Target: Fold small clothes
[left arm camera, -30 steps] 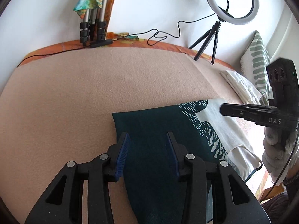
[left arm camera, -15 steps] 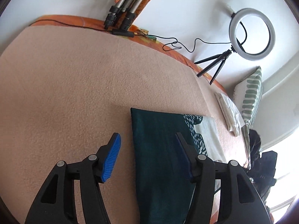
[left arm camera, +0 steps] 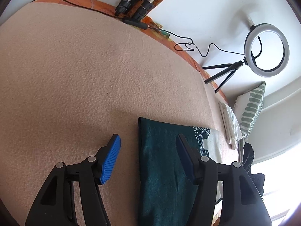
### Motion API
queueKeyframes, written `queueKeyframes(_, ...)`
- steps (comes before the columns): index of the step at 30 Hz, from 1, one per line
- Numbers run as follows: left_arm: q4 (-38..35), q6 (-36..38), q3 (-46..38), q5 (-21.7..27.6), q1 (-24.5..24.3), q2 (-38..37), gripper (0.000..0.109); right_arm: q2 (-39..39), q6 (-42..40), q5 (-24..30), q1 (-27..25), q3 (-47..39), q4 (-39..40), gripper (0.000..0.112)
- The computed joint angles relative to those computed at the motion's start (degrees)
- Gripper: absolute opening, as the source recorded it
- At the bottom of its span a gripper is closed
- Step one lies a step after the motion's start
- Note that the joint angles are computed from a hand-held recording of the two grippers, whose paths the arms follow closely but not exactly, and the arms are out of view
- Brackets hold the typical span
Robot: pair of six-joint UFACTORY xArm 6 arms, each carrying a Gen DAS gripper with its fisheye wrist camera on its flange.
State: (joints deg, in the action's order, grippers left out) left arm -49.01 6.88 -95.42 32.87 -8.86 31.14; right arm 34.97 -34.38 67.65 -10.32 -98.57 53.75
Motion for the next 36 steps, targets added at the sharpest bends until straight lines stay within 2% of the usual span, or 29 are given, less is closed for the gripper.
queueKeyframes(3,-3.38,2.08,-1.04,-0.76,-0.29,1.10,0.061,2.64,1.05,4.56,-0.73,-2.25,3.40,0.047)
queueKeyframes(9,-3.62,3.53,-3.74,-0.76,-1.34,3.01,0.061,4.73,1.39,5.84,0.20,-4.26,5.79,0.047)
queueKeyframes(13,-0.83,3.48,-5.21,-1.55,-2.19,4.06,0.061,5.03,1.71,5.11,0.87,-4.68,6.29,0.047)
queueKeyframes(16,3.04,1.63,-5.99,-2.36,-2.79,4.59,0.058,4.80,0.99,4.01,1.45,-4.42,6.06,0.047)
queueKeyframes(18,6.61,-0.21,-6.87,-2.21,-3.10,5.23,0.047,4.27,0.59,3.07,2.00,-3.86,5.73,0.047)
queueKeyframes(20,10.02,-2.27,-7.82,-1.44,-3.34,5.99,0.013,3.38,0.11,1.37,2.76,-3.02,4.83,0.046)
queueKeyframes(21,10.23,-2.51,-8.17,-1.12,-3.44,6.34,0.009,2.81,-0.28,0.39,3.15,-2.41,4.36,0.046)
queueKeyframes(22,10.63,-2.52,-7.99,-1.64,-3.68,6.35,0.008,2.32,-0.79,-0.48,3.61,-1.94,3.80,0.045)
queueKeyframes(26,17.59,-5.30,-6.96,-4.00,-4.85,5.55,0.004,0.24,-1.55,-5.96,6.36,0.22,-1.94,0.014)
queueKeyframes(31,24.96,-7.18,-4.39,-7.81,-6.09,3.39,0.003,-4.09,-5.48,-13.45,9.05,5.13,-6.54,0.008)
queueKeyframes(36,26.96,-7.03,-2.03,-11.25,-6.85,1.11,0.002,-9.14,-9.42,-22.31,11.06,10.62,-7.36,0.007)
